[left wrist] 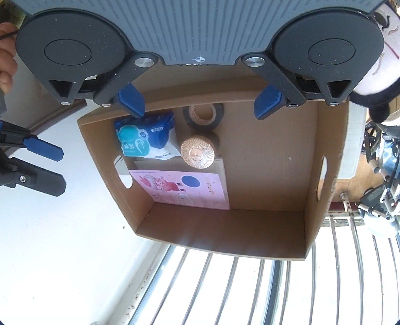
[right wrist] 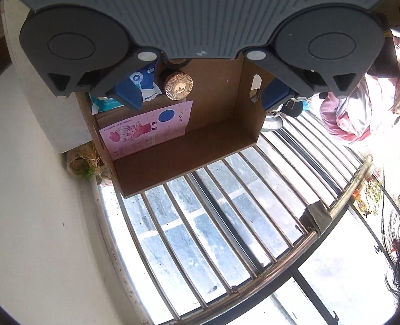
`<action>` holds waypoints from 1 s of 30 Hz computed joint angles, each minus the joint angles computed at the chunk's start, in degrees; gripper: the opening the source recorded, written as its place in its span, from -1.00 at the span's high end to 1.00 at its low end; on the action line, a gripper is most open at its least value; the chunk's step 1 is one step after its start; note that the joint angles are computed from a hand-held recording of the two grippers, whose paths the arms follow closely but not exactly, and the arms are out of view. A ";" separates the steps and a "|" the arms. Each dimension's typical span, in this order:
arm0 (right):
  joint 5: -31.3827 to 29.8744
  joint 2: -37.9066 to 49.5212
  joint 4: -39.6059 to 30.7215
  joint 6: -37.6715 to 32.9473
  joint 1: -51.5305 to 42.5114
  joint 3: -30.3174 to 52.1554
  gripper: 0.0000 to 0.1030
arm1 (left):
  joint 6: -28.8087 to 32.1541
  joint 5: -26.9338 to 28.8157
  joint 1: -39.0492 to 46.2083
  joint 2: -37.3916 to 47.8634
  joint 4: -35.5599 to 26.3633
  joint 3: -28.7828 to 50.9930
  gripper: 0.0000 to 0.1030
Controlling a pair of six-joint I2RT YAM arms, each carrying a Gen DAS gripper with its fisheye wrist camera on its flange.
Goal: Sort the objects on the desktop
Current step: 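Withdraw the right gripper from the box toward the plush doll, then close the right gripper on the plush doll's body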
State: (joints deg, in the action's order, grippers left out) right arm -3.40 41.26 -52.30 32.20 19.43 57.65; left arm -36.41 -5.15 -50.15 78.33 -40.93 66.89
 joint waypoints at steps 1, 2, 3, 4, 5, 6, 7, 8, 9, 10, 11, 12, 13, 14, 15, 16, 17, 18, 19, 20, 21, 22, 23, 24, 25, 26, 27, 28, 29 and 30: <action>1.58 0.49 0.34 0.74 3.19 0.29 -1.00 | -0.43 -1.04 -0.06 -1.71 -1.87 -0.25 -0.85; 3.10 1.02 1.05 1.51 6.57 0.24 -1.00 | -0.83 -2.07 -0.12 -3.12 -3.66 -0.37 -0.85; 3.71 1.48 1.80 1.84 8.83 -0.02 -1.00 | -1.24 -3.01 -0.08 -4.52 -5.48 -0.51 -0.85; 3.91 2.22 2.51 1.96 10.79 -0.20 -1.00 | -1.59 -4.05 0.16 -6.38 -7.78 -0.79 -0.86; 4.63 3.44 3.16 2.15 13.27 -0.19 -1.00 | -1.79 -4.98 0.46 -8.13 -9.89 -1.12 -0.87; 6.12 4.94 3.88 2.56 16.27 -0.20 -1.00 | -2.14 -5.79 0.84 -9.71 -11.92 -1.41 -0.88; 6.52 6.65 4.72 2.32 18.25 -0.12 -1.00 | -2.65 -6.41 1.36 -10.98 -13.85 -1.59 -0.91; 6.32 8.41 6.19 2.10 20.25 -0.36 -1.00 | -3.24 -6.88 2.15 -12.20 -15.85 -1.78 -0.92; 5.79 9.22 7.40 2.12 21.26 -0.77 -1.00 | -3.90 -7.26 3.00 -13.03 -17.47 -1.88 -0.93; 3.94 10.30 9.65 1.97 21.93 -1.73 -1.00 | -4.47 -7.41 3.86 -14.06 -18.92 -2.26 -0.93; 1.81 11.36 11.72 2.04 22.54 -2.69 -1.00 | -5.00 -7.48 4.77 -15.05 -20.13 -2.75 -0.93; 0.01 12.73 13.28 2.19 22.92 -3.19 -1.00 | -5.53 -7.48 5.99 -16.19 -21.29 -3.53 -0.93; -1.71 14.20 14.65 2.35 23.22 -3.57 -1.00 | -6.31 -7.70 6.69 -16.94 -22.16 -4.13 -0.93; -3.84 15.92 16.07 2.21 23.52 -3.92 -1.00 | -7.22 -7.96 7.82 -18.22 -23.19 -5.45 -0.93; -5.47 17.64 17.04 1.58 23.76 -3.91 -1.00 | -7.92 -7.98 8.78 -19.34 -23.94 -6.63 -0.93; -7.31 19.80 18.10 0.59 24.19 -3.83 -1.00 | -8.74 -7.90 9.67 -20.24 -24.59 -7.72 -0.93; -9.33 21.72 19.27 -0.26 24.48 -3.97 -1.00 | -9.45 -7.76 10.82 -20.93 -25.25 -8.67 -0.93; -11.46 23.54 19.90 -0.72 24.56 -3.93 -1.00 | -10.15 -7.61 11.62 -21.77 -25.59 -9.77 -0.93; -14.57 26.23 20.04 -1.04 24.45 -3.40 -1.00 | -10.36 -6.85 12.88 -22.89 -25.65 -11.29 -0.93; -17.34 27.82 20.92 -1.08 24.18 -3.45 -1.00 | -10.20 -5.07 14.98 -23.38 -25.83 -12.79 -0.93; -20.93 29.67 23.07 -0.35 23.84 -4.26 -1.00 | -10.32 -3.50 16.67 -24.08 -25.90 -14.17 -0.93; -22.48 31.44 23.97 0.73 23.94 -4.51 -1.00 | -10.59 -1.80 17.97 -25.21 -25.20 -15.88 -0.93; -23.58 33.86 23.82 2.13 24.31 -4.30 -1.00 | -10.69 0.30 19.42 -26.62 -24.22 -17.72 -0.93; -24.08 35.88 23.45 2.98 24.68 -3.71 -1.00 | -10.84 2.22 20.57 -27.57 -23.20 -19.24 -0.93; -24.58 37.29 23.71 3.58 25.00 -3.59 -1.00 | -10.96 4.05 21.58 -28.69 -21.99 -20.83 -0.93; -24.70 38.19 24.14 4.01 25.39 -3.87 -1.00 | -10.74 6.15 22.77 -29.47 -20.90 -22.15 -0.93; -24.36 38.93 24.27 4.34 25.87 -3.77 -1.00 | -11.26 7.38 23.19 -29.77 -20.14 -23.18 -0.93; -24.33 39.57 24.70 4.65 26.23 -3.83 -1.00 | -11.70 8.08 23.29 -30.14 -19.25 -24.11 -0.93; -25.25 40.57 25.36 4.76 26.19 -3.99 -1.00 | -11.34 9.11 23.55 -30.73 -17.86 -25.31 -0.93; -25.76 41.56 25.65 5.24 26.27 -3.86 -1.00 | -11.12 10.07 23.41 -30.51 -16.92 -26.03 -0.93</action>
State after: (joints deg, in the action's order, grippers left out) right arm -29.16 82.82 -26.66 37.44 45.70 53.79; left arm -47.53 4.92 -26.74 47.82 -57.84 40.87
